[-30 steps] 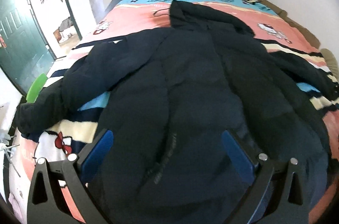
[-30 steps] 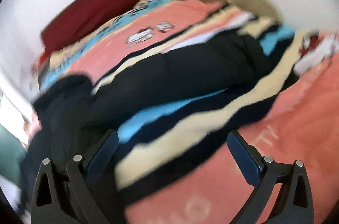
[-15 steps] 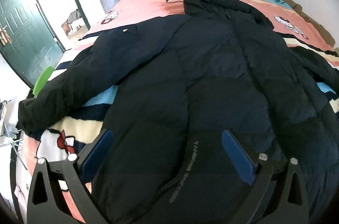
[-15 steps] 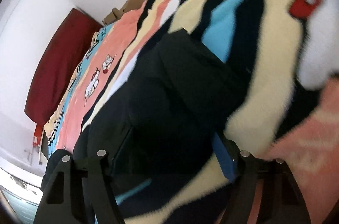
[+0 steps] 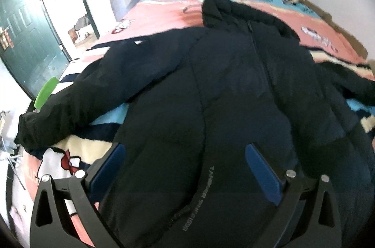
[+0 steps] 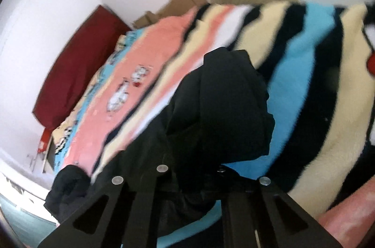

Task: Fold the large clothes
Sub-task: 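Grasp the jacket sleeve with the right gripper and lift it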

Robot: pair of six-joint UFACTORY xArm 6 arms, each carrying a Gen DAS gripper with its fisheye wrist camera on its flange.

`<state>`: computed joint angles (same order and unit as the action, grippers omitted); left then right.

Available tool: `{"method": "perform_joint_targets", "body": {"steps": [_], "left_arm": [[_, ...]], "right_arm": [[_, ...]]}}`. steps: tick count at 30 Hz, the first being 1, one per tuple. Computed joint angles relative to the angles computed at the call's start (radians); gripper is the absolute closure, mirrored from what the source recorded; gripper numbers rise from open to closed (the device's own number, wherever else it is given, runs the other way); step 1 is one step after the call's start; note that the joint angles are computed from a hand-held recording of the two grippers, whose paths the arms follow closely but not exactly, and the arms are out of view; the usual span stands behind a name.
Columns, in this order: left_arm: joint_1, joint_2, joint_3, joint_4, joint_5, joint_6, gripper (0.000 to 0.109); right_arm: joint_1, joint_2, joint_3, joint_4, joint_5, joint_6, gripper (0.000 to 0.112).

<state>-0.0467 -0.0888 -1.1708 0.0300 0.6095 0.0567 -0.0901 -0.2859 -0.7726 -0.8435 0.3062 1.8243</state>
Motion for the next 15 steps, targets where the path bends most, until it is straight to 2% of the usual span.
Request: {"method": "perform_joint_targets", "body": {"steps": [2, 7, 10, 15], "left_arm": [[0.012, -0.002, -0.006, -0.046, 0.006, 0.005, 0.006], [0.042, -0.031, -0.007, -0.143, 0.026, 0.038, 0.006], [0.07, -0.045, -0.015, -0.228, 0.066, 0.095, 0.006], [0.125, -0.098, 0.021, -0.309, 0.074, 0.15, 0.006]], "right_arm": [[0.037, -0.005, -0.043, -0.017, 0.038, -0.02, 0.104], [0.13, 0.016, -0.169, -0.038, 0.066, -0.066, 0.104], [0.205, 0.074, -0.287, -0.016, 0.091, -0.15, 0.104], [0.329, 0.221, -0.516, 0.059, 0.109, -0.302, 0.104]]}}
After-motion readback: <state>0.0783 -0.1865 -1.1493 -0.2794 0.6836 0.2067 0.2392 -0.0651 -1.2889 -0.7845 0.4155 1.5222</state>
